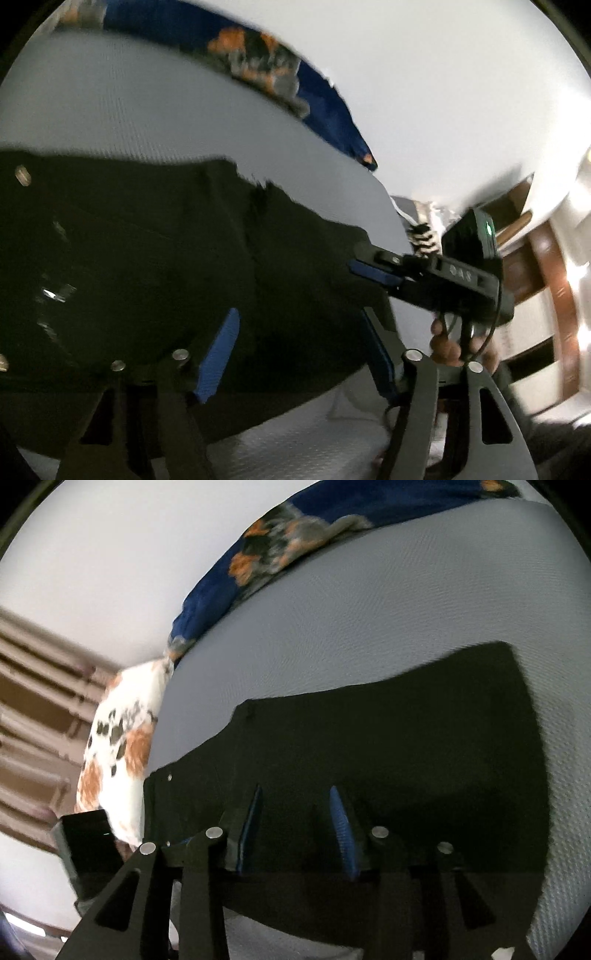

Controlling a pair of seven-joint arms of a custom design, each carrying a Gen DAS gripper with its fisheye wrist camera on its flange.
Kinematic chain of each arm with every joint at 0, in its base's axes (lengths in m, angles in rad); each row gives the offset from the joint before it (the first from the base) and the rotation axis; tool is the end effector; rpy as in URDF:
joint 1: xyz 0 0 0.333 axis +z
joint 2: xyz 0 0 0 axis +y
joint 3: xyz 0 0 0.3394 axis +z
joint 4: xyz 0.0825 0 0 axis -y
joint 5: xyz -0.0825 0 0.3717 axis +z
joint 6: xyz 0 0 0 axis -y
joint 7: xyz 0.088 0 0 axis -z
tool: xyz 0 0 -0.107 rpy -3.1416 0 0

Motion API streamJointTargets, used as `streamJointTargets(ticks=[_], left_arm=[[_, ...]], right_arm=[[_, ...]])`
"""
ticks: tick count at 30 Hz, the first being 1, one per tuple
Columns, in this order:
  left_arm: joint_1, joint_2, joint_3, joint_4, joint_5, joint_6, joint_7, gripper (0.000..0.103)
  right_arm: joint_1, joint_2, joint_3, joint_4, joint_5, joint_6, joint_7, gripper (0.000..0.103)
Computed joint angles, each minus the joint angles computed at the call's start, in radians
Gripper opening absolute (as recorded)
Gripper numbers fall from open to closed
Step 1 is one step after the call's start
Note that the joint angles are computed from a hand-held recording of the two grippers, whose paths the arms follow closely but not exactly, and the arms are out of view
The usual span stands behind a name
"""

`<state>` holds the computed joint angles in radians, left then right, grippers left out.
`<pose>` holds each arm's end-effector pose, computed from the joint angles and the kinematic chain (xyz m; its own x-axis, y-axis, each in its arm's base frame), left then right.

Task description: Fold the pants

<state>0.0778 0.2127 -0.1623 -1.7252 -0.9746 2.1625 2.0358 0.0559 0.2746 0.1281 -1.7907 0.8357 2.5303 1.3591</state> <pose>0.6400 -0.0783 0.5252 -0.1891 -0.6717 0.7162 -0.9361 -0.0970 -0.3382 0.6541 0.1055 0.4753 -0.0432 -0.7825 -0.6212 -0.8916 0.3107 -0.3294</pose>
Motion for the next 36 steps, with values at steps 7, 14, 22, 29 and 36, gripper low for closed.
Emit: streamJointTargets(ticks=[7,14,22,29,36], left_arm=[[0.0,0.115,-0.014,0.112,0.058,-0.097,-0.174,0.046],[0.0,0.155,-0.038,0.137,0.09,-0.116,-0.236,0.043],[-0.018,0.163,-0.042,0.141,0.111,-0.12,-0.307,0.012],[-0.039,0.128,-0.045,0.117,0.152,-0.057,-0.272,0.004],[-0.034,0.081,-0.033,0.084,0.148,-0.037,-0.222,0.003]], right_arm=[[-0.019,-0.065,-0.025,-0.104,0.08,0.035,-0.02,0.038],[-0.025,-0.079,-0.044,-0.133,0.147,0.029,-0.057,0.038],[-0.02,-0.08,-0.056,-0.142,0.133,0.02,-0.061,0.039],[-0.005,-0.099,-0.061,-0.168,0.072,0.03,-0.02,0.039],[0.023,-0.112,-0.06,-0.176,-0.034,0.045,0.024,0.039]])
